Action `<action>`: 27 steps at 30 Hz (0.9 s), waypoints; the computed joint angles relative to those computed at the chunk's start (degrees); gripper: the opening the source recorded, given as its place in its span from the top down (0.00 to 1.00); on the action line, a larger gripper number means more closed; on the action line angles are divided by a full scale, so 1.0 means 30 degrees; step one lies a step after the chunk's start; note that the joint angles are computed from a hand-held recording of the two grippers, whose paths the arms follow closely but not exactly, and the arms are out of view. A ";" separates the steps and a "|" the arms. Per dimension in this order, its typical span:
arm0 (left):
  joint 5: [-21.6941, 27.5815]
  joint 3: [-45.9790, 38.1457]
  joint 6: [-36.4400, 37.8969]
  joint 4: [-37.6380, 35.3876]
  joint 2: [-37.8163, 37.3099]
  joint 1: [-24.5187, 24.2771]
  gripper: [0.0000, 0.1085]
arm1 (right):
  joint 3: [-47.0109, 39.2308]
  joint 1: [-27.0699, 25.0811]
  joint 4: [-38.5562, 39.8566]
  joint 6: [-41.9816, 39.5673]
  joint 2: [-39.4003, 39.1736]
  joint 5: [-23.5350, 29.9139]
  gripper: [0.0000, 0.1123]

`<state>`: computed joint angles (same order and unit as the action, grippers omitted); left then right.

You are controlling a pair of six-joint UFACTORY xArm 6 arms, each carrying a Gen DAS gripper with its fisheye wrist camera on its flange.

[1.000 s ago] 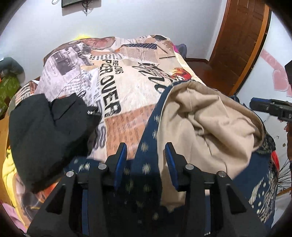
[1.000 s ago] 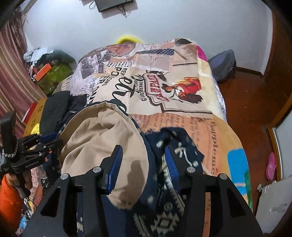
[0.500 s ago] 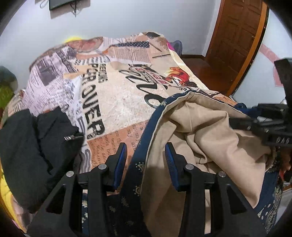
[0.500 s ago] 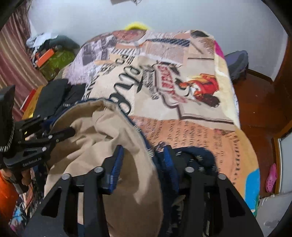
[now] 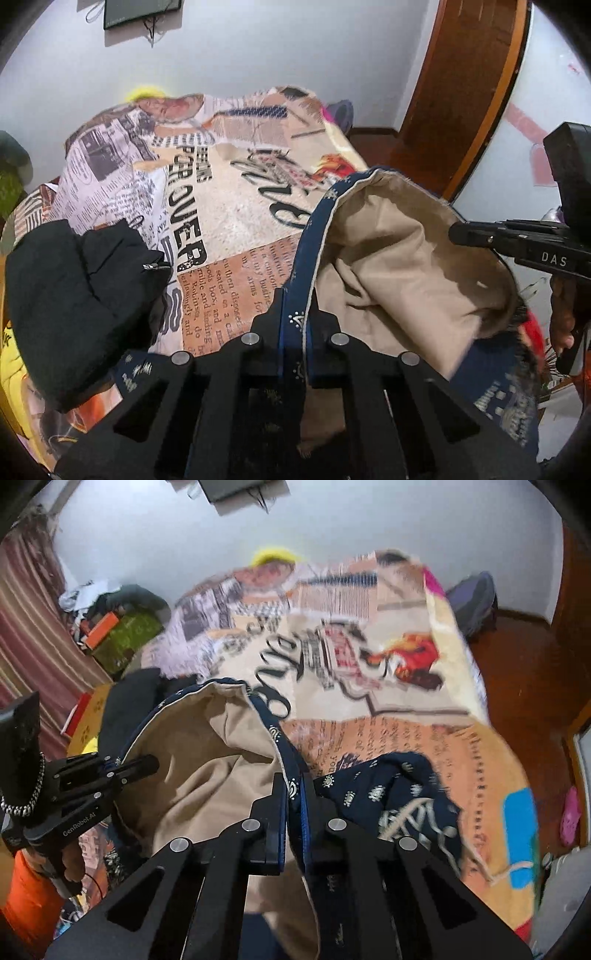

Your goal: Fold large clothes

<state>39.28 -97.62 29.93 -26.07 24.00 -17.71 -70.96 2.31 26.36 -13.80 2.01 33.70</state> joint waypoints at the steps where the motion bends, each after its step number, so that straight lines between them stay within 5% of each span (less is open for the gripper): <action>1: -0.0188 0.0730 0.0324 -0.0276 -0.0692 0.0021 0.94 | 0.0694 0.0087 -0.0152 -0.0005 -0.0738 -0.0555 0.95; 16: -0.0969 0.9296 0.2605 -0.2181 -0.7754 0.0359 0.93 | 0.8296 0.0989 -0.0335 0.0811 -0.8601 -0.1832 0.95; 27: -0.0246 1.2832 0.2476 -0.1944 -0.9811 0.1074 0.92 | 1.0998 0.1782 -0.1668 0.2230 -1.0422 -0.1752 0.95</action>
